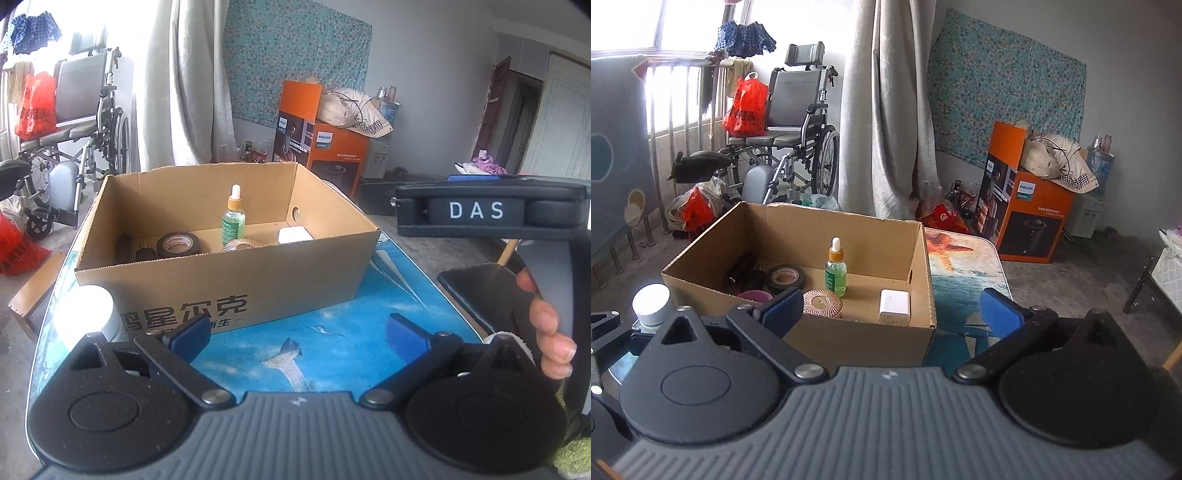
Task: Organize rigid objects
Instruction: 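Move the right gripper out of the box to the white pill bottle, then close the right gripper on the white pill bottle cap and lift it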
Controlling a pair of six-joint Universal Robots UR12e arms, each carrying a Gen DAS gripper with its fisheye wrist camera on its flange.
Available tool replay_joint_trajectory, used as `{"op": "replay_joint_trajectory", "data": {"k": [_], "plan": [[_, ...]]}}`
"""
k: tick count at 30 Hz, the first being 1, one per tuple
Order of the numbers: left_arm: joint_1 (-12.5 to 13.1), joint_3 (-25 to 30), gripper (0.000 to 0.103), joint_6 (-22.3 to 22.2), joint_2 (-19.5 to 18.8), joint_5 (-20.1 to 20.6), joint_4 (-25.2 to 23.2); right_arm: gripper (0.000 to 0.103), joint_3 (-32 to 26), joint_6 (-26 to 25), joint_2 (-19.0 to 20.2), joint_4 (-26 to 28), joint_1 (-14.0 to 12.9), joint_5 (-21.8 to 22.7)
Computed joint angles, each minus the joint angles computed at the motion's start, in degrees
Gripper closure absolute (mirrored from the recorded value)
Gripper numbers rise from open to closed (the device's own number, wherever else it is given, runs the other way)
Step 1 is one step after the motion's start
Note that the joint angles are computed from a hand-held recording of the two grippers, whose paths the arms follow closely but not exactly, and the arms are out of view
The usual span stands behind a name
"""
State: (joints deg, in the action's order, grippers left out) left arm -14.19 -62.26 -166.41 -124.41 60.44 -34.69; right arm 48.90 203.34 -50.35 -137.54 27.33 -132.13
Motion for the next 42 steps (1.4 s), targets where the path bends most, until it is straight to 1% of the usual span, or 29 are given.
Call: {"op": "replay_joint_trajectory", "data": {"k": [4,7,10,12,15,16,19,21,24,26,28,30,32,33,34,35,36,37,38,39,42], "plan": [[0.4,-2.1,0.002,0.2,0.9,0.6,4.6,0.001,2.0,-0.9,-1.0,-5.2,-0.2,4.4],[0.8,-3.5,0.002,-0.5,1.5,1.4,8.1,0.001,2.7,-0.9,-1.3,-7.2,-0.4,6.9],[1.1,-5.0,0.002,-1.3,2.1,3.5,12.2,0.001,3.2,-0.5,-1.3,-9.3,-0.6,9.2],[1.2,-5.7,0.002,-1.8,2.3,5.5,14.5,0.001,4.2,0.2,-1.6,-12.1,-1.2,12.9],[1.2,-5.7,0.002,-2.5,2.1,9.3,15.5,0.001,5.0,1.9,-1.7,-15.4,-2.5,21.7],[1.1,-5.6,0.002,-2.7,2.0,10.3,15.6,0.001,4.3,2.3,-1.2,-15.6,-2.9,24.6],[1.0,-5.1,0.002,-3.0,1.3,13.5,16.1,0.001,1.4,1.9,0.6,-14.1,-3.5,29.3],[0.8,-3.9,0.002,-3.3,0.3,16.0,15.4,0.001,-0.8,1.7,2.1,-13.4,-3.9,32.9],[0.7,-2.3,0.003,-4.5,-1.1,18.2,14.2,0.001,-4.1,2.7,4.3,-12.0,-4.6,39.7],[1.0,-1.4,0.003,-5.3,-2.0,19.0,13.5,0.002,-6.7,3.4,5.9,-10.1,-4.8,42.7],[1.2,-0.5,0.009,-6.0,-2.6,18.9,12.0,0.002,-9.6,3.8,7.7,-7.8,-4.8,44.7],[1.5,0.0,0.013,-6.5,-3.2,18.0,11.4,0.003,-11.7,4.6,9.1,-6.2,-4.8,46.5],[1.5,0.5,0.018,-6.7,-3.6,17.9,10.2,0.009,-13.8,6.0,10.5,-4.7,-5.0,48.3],[1.6,0.7,0.024,-6.9,-3.7,17.5,9.9,0.01,-14.7,6.9,11.1,-4.1,-5.1,49.2],[1.7,0.9,0.029,-6.9,-3.9,17.2,9.5,0.014,-15.5,7.7,11.7,-3.7,-5.3,50.1],[1.8,0.9,0.03,-7.0,-3.9,16.8,9.3,0.019,-16.5,8.5,12.4,-3.2,-5.4,50.9],[1.9,0.9,0.035,-7.1,-4.0,16.5,9.3,0.022,-17.5,9.3,13.1,-2.4,-5.5,51.4],[1.9,0.9,0.04,-7.2,-4.1,16.3,9.3,0.027,-18.4,10.0,13.7,-2.0,-5.6,51.9],[2.0,0.7,0.042,-7.3,-4.0,16.4,9.5,0.031,-19.4,10.6,14.4,-1.6,-5.7,52.5],[1.9,0.7,0.047,-7.6,-4.0,16.7,9.7,0.034,-20.2,11.3,14.9,-1.3,-5.8,53.0],[1.9,0.5,0.049,-8.4,-4.0,17.4,10.7,0.047,-21.9,13.0,16.2,-0.5,-6.1,54.4]]}}
